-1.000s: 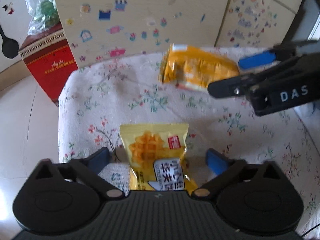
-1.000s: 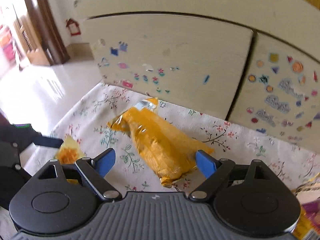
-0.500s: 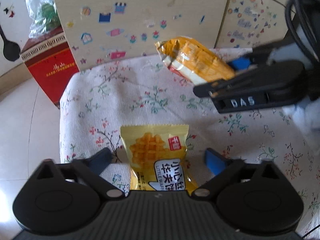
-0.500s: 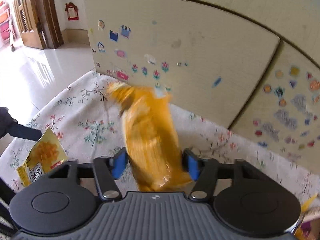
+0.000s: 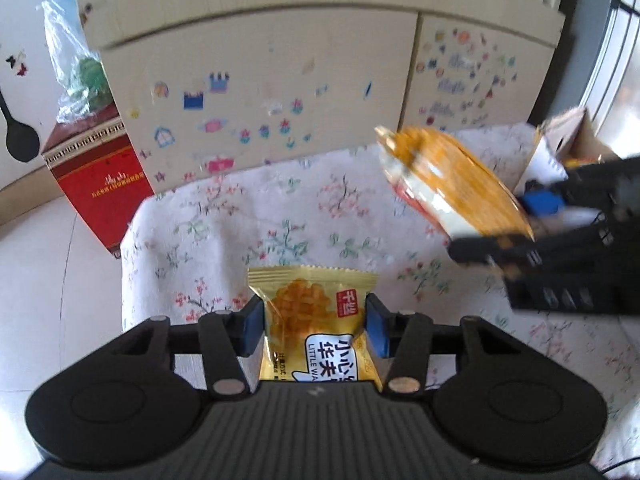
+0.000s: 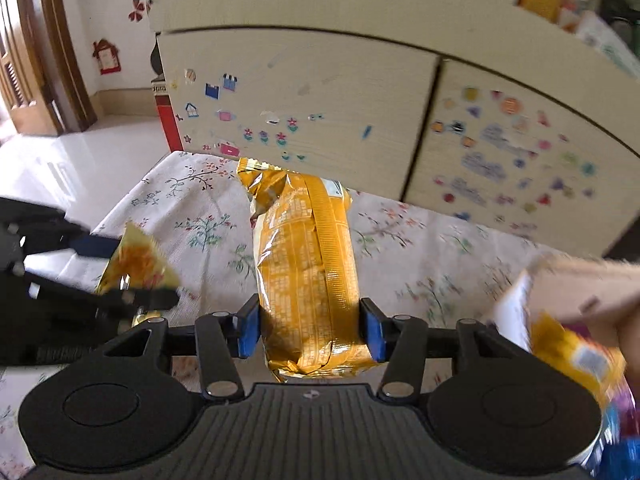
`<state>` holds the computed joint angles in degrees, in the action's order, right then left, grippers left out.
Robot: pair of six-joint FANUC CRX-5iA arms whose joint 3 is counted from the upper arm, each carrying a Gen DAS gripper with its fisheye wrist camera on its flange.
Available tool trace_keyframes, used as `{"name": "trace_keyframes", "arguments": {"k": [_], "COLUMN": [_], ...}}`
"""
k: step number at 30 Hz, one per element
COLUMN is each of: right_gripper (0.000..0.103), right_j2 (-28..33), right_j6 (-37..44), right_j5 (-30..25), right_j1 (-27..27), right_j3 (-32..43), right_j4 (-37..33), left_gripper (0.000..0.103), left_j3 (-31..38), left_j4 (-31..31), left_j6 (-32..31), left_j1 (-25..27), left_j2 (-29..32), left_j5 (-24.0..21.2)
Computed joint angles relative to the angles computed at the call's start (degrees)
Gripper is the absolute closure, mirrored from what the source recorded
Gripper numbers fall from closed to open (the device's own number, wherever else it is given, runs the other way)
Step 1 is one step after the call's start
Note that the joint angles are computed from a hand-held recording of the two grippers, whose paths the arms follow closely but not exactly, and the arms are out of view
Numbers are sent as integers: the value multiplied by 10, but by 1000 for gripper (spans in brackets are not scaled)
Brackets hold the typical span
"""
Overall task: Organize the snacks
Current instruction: 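Lift both held packets and carry them over the cardboard box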
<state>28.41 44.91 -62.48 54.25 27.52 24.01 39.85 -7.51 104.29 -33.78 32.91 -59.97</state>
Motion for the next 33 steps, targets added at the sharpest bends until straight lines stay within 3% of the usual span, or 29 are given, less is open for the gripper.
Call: {"name": "trace_keyframes", "arguments": {"k": [23,33], "right_gripper": [46,46], "right_j2": [-120,-125], "right_j6": [-236,-240], "right_j5": [-3,0], "right_j1": [82,85], "right_j3": [-160,-173], "right_j4": [166,188], "left_gripper": [53,53], "left_j3": [-45,-19], "left_j4": [-64,-78], "left_j6": [74,113], "left_j1": [-41,-51], "left_j2": [-75,-60], "left_j5": [47,45]}}
